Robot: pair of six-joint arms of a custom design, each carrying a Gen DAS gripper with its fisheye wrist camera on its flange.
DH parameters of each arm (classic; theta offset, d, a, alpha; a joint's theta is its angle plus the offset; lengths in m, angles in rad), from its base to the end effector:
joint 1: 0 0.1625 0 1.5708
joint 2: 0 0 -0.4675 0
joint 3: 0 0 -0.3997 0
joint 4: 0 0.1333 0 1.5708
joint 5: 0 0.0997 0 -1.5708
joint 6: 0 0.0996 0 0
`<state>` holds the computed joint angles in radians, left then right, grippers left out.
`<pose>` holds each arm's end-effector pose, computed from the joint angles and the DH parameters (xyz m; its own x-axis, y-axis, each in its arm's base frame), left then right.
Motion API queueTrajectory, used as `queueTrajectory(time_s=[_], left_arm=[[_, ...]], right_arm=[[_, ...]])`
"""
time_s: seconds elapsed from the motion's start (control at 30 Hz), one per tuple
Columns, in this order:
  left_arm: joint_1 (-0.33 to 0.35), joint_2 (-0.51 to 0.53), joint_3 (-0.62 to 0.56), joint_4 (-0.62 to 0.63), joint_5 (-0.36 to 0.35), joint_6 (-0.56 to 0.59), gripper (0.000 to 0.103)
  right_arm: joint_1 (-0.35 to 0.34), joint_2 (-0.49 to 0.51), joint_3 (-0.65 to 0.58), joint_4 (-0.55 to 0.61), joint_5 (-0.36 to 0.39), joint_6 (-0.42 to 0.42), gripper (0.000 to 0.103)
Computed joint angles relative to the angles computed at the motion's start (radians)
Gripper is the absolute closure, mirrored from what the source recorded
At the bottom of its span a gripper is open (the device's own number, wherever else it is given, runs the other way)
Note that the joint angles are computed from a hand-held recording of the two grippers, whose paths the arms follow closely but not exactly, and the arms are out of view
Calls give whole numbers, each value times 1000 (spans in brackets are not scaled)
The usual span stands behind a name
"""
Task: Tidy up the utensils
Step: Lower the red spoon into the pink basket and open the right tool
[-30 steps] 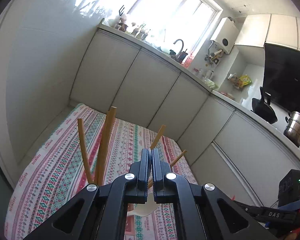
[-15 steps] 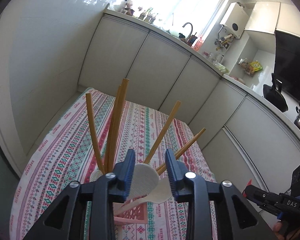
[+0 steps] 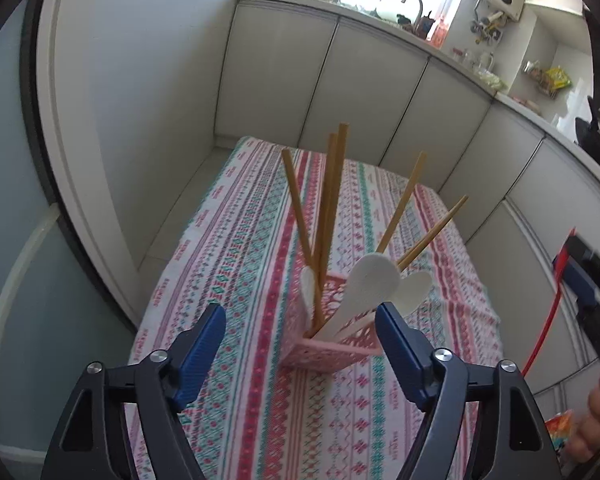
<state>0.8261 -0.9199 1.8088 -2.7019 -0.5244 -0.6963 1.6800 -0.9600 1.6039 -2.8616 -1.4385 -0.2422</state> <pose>-0.2750 -0.6223 0.1996 -0.8124 -0.3146 -0.4909 0.1784 0.6674 -0.7230 0.2248 -0.7066 0.2868 -0.9273 -0.3718 0.0424 -0.3187 0.7252 -0.6104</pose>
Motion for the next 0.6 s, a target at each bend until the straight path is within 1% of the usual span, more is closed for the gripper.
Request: queueTrajectory(time_s=[0.13, 0.23, 0.33, 0.43, 0.6], left_arm=[[11, -28, -10, 240, -4, -126, 20], [25, -37, -28, 389, -13, -209, 20], [43, -47, -42, 495, -36, -271, 20], [54, -51, -52, 556, -47, -311, 20], [65, -44, -61, 549, -69, -288, 20]], right_arm=[[22, 33, -9, -46, 78, 6, 73], [40, 73, -23, -77, 125, 0, 73], [59, 119, -37, -116, 149, -23, 73], [72, 164, -53, -156, 172, -32, 73], [91, 234, -96, -209, 181, -31, 73]])
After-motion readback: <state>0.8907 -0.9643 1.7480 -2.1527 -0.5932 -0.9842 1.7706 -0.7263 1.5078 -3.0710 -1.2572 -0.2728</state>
